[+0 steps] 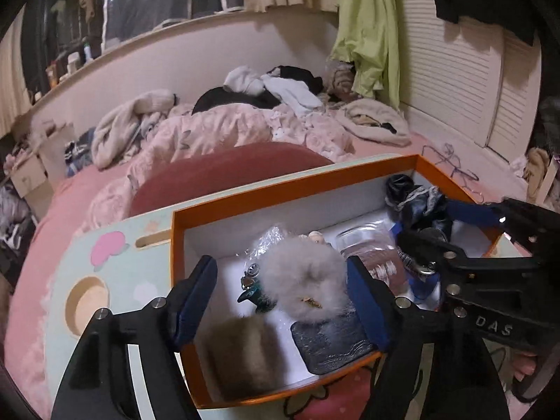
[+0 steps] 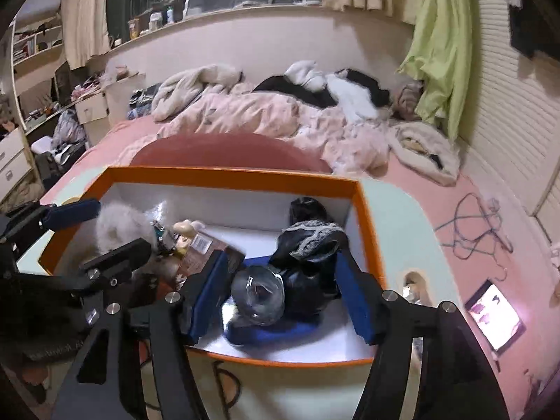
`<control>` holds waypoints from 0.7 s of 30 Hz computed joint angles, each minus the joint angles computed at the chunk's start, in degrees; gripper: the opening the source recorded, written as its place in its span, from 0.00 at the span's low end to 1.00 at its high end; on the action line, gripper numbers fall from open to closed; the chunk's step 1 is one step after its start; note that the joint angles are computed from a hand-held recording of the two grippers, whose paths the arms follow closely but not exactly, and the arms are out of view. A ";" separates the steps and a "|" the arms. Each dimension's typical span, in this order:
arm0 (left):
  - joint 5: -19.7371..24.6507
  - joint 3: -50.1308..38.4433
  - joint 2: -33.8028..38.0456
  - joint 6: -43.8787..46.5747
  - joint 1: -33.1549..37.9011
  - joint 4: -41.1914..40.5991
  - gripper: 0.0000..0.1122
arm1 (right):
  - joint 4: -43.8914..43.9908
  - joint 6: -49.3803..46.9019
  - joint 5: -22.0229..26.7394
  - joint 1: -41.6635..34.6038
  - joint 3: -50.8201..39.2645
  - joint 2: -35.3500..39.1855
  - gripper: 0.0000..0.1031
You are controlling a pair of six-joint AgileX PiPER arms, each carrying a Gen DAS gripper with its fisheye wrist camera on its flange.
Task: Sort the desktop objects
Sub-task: 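Drop the silver cup in with the right gripper while the left drops the white pompom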
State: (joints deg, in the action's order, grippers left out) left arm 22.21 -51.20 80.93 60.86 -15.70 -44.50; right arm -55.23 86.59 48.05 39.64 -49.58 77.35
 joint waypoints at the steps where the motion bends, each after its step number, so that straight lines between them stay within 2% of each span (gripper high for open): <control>1: -0.17 0.53 -0.32 0.97 0.69 -0.94 0.66 | 1.29 -0.97 -1.70 -0.89 -0.06 -0.13 0.62; 7: 0.87 3.58 -2.96 8.04 6.43 -6.49 0.66 | -1.19 2.69 -0.40 3.41 -2.55 3.28 0.63; 11: 2.68 6.88 -5.06 18.84 11.86 -15.63 0.66 | -1.16 2.41 -0.39 6.22 -2.99 3.91 0.63; 15: 3.00 7.58 -4.39 27.07 13.50 -23.20 0.65 | -0.56 1.40 -0.71 6.23 -4.40 5.28 0.63; 17: 5.89 8.46 -5.34 29.84 15.72 -25.66 0.65 | -0.61 1.38 -0.81 6.47 -4.20 4.77 0.63; 18: 8.90 9.69 -6.92 32.35 18.17 -28.11 0.65 | -3.37 4.60 0.03 8.12 -2.78 3.33 0.63; 19: 12.17 10.84 -8.86 33.58 20.88 -29.43 0.66 | -7.82 10.10 3.05 11.29 -1.04 1.73 0.63; 21: 17.95 11.73 -12.08 31.60 25.67 -27.86 0.74 | -13.04 17.05 9.08 16.95 1.08 -0.59 0.63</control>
State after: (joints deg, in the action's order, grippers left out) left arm 40.16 -39.48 68.84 92.46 9.97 -72.36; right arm -68.27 103.64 57.13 56.59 -48.50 76.75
